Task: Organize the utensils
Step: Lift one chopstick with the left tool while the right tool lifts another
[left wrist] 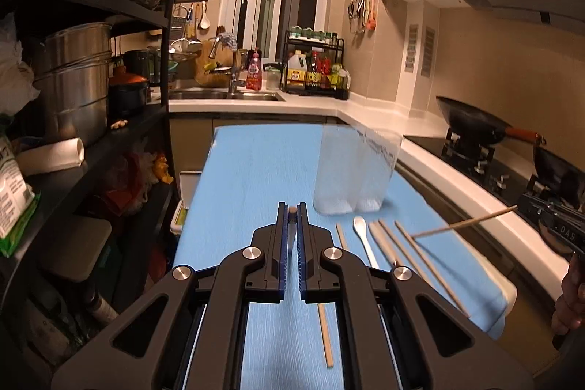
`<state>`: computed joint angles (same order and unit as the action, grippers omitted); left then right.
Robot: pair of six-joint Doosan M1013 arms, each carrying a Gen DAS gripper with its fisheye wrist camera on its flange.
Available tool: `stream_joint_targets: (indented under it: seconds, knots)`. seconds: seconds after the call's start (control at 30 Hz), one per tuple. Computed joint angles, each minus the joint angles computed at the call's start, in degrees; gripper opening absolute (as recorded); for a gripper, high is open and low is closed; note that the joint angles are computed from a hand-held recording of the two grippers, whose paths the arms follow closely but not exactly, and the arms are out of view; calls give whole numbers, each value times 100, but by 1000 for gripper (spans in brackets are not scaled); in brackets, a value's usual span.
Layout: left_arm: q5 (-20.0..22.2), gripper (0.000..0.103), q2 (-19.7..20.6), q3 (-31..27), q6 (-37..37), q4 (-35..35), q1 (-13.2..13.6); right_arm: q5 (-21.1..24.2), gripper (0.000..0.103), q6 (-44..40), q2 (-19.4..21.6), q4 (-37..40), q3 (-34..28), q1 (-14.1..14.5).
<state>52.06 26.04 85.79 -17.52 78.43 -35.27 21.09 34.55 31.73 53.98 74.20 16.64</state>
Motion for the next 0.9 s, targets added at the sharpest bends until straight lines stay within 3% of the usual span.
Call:
stream_joint_targets:
  seconds: [0.3, 0.4, 0.53, 0.9]
  knots:
    - [-313, 5, -41, -437, 709, -381, 238, 244, 5, 546, 178, -592, -729, 67]
    - [-532, 5, -15, -708, 1337, -1077, 375, 379, 5, 755, 251, -838, -966, 94]
    - [-481, 5, 77, -1107, 2174, -1902, 498, 572, 5, 940, 353, -977, -1261, 109]
    - [-279, 5, 250, -1936, 3574, -3326, 748, 1080, 4, 1636, 686, -1543, -2166, 175]
